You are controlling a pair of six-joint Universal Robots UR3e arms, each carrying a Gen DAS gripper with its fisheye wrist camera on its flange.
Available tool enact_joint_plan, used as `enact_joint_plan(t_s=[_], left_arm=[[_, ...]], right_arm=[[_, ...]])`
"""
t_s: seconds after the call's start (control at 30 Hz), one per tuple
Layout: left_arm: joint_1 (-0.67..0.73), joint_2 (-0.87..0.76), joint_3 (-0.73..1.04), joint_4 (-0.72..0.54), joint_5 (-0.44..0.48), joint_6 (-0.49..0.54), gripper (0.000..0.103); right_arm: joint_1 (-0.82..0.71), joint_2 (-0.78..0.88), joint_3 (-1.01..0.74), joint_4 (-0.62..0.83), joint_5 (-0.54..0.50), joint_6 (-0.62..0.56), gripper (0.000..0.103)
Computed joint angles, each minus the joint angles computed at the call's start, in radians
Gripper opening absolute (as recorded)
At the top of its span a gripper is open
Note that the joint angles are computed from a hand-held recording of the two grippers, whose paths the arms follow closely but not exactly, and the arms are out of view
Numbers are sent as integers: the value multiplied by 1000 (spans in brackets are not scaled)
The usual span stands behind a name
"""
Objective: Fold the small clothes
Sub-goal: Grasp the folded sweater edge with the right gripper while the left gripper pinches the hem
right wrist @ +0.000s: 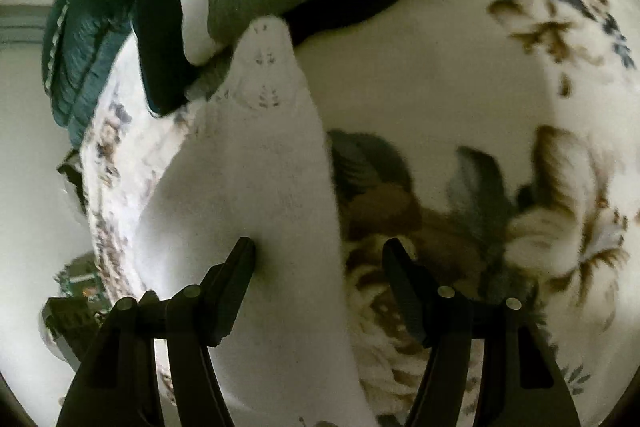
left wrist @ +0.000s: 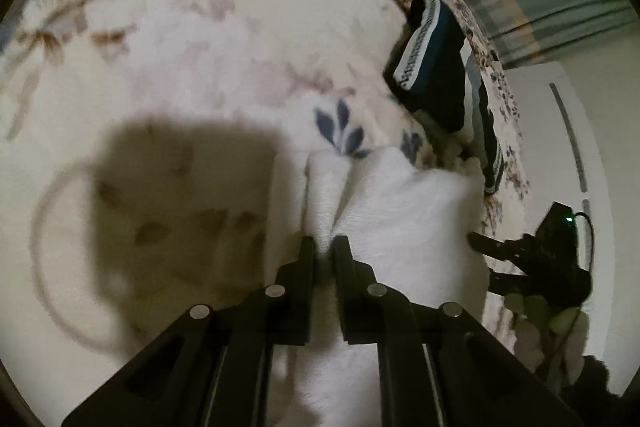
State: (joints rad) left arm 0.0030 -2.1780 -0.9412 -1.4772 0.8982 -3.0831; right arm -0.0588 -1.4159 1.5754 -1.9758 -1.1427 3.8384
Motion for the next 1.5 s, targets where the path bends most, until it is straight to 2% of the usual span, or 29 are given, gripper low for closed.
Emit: enact_joint_plan(t_s=[0.07,0.13,0.17,0.2,0.23,0.3,0.33,0.37,0.4,0.47,0.53,0.6,0.7,0.77,0.83,0.9,0.93,0.97,1.03,1.2,1.3,1.33,1.4,1.43,1.5], left_arm=[[10,-41,66,-79,-74,32,19],[6,-80,142,-110,-97,30,27],[4,-99,174,-113,-103,22,36],[-5,-137,229,-119,-102,2,41],[-15,-193,310,-145,-119,-9,42],[-41,-278,439,-178,-104,-20,39],[-57,-297,470,-157,-74,-42,21],[-58,-293,465,-141,-72,-42,5],[-57,-268,436,-104,-59,-54,5],[-36,-198,344,-20,-45,-82,5],[-5,-147,304,-4,-31,-88,5],[6,-162,326,-39,-24,-54,5],[0,-187,305,-39,29,-37,5],[-8,-240,344,-67,35,-20,6],[-10,-303,455,-167,7,3,9],[-1,-332,546,-270,-24,27,15],[3,-323,566,-313,-32,50,22],[8,-298,544,-325,-41,71,34],[34,-174,392,-310,-63,117,45],[134,154,47,-396,-94,248,46],[224,403,-181,-493,-49,352,51],[269,506,-264,-551,-9,403,56],[326,636,-383,-617,44,463,57],[372,710,-450,-673,83,508,57],[454,844,-591,-735,168,576,57]], right_arm=[[-13,3,-2,6,12,-9,68],[-7,17,-16,-6,9,2,68],[11,48,-42,-24,3,22,68],[25,78,-68,-37,3,40,68],[23,86,-73,-38,9,40,68],[29,106,-81,-48,14,52,68],[36,128,-100,-48,13,60,66],[73,192,-160,-78,4,99,51],[88,214,-196,-72,-10,111,28],[109,231,-260,-23,-60,104,17],[115,209,-261,-24,-80,96,15],[117,201,-265,-31,-71,84,14],[147,276,-394,58,-116,49,14],[159,329,-468,125,-134,32,17],[149,348,-487,163,-106,15,27],[134,323,-455,164,-81,8,55],[122,281,-410,158,-70,7,60],[112,237,-356,143,-55,8,66],[93,140,-253,132,-29,11,67],[51,-209,59,160,65,37,72],[68,-433,239,200,147,80,72],[97,-506,298,208,168,118,72],[177,-612,405,170,199,219,72],[249,-654,469,113,209,310,72],[427,-669,597,-103,204,533,72]])
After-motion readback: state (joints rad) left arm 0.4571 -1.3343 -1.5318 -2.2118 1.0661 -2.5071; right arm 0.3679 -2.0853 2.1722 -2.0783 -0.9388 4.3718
